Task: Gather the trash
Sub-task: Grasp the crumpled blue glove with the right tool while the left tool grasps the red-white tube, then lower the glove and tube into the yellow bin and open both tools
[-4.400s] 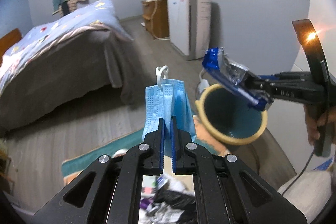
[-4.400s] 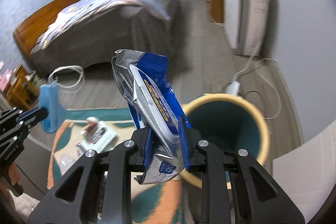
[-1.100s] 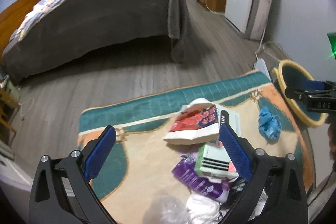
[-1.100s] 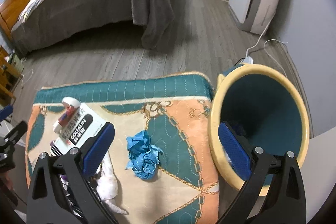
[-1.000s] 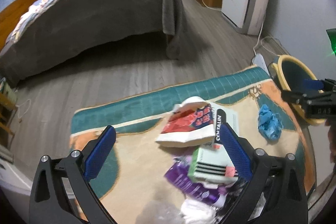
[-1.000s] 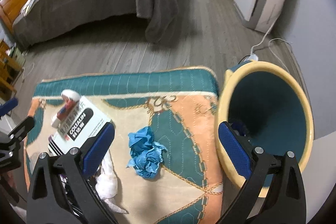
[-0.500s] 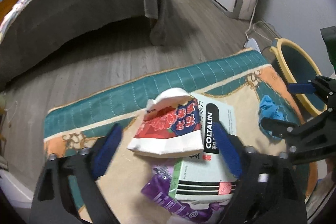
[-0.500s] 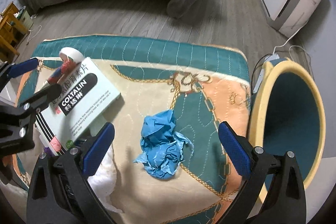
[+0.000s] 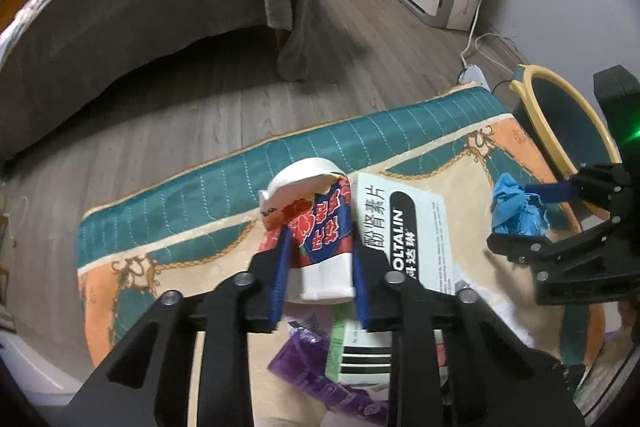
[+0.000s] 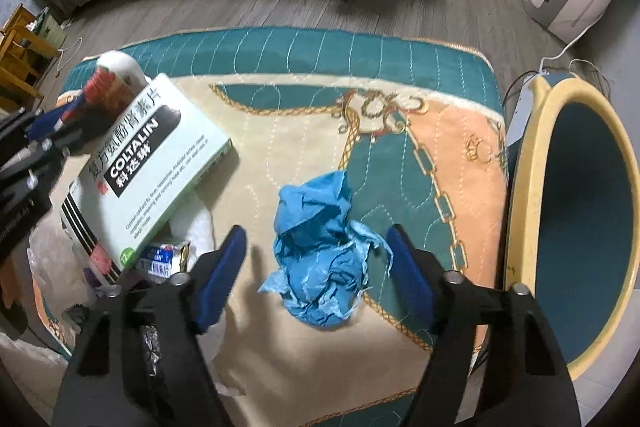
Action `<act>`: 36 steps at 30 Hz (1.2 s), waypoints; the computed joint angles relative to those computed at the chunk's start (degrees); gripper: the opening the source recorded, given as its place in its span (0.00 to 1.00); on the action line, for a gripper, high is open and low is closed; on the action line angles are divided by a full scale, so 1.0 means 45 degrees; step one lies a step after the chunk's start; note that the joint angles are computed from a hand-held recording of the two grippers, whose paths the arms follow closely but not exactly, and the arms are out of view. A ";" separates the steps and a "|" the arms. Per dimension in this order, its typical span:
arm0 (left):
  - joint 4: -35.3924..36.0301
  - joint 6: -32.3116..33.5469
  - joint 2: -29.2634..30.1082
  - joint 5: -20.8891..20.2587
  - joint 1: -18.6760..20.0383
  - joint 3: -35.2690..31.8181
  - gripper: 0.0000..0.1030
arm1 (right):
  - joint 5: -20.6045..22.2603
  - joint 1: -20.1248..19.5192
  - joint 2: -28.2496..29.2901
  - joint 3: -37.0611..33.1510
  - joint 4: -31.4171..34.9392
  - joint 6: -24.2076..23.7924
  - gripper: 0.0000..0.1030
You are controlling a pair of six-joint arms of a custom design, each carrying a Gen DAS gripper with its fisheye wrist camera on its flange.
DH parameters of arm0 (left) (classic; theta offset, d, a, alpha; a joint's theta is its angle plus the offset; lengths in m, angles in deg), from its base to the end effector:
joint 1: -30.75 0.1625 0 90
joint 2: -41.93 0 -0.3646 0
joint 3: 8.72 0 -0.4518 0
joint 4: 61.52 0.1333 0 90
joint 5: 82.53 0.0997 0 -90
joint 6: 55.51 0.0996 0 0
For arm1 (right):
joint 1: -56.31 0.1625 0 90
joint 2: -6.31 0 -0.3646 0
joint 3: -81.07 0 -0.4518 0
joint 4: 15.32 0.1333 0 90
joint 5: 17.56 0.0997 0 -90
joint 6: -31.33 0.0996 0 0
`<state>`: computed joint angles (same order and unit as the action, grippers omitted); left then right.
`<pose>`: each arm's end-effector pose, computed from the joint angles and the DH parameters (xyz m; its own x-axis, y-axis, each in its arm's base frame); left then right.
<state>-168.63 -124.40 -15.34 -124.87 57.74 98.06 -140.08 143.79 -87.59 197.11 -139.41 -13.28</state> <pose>-0.3861 -0.4289 0.0155 -0.6849 -0.0766 -0.7246 0.3151 0.8656 -0.3892 0.0573 -0.5116 0.2945 -0.6264 -0.5808 0.5198 -0.5575 0.7999 0.2220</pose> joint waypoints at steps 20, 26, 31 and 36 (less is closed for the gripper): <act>0.2259 -0.2631 -0.1449 0.1150 -0.1435 0.0138 0.12 | 0.1199 0.0175 -0.1445 0.0073 0.0415 -0.0147 0.33; 0.3413 -0.3219 -0.0974 0.1586 -0.2147 -0.0966 0.12 | 0.2154 0.0570 -0.2151 -0.0352 0.0698 0.0003 0.33; 0.3914 -0.2978 -0.0158 0.1872 -0.2472 -0.2130 0.12 | 0.2851 0.0822 -0.2585 -0.0976 0.0924 -0.0090 0.33; 0.3448 -0.2173 0.0672 0.1988 -0.2548 -0.3131 0.12 | 0.3122 0.0900 -0.2923 -0.1394 0.0974 -0.0388 0.33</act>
<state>-153.11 -134.18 -12.32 -115.93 46.27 83.97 -126.03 147.84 -100.74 190.84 -135.02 -15.02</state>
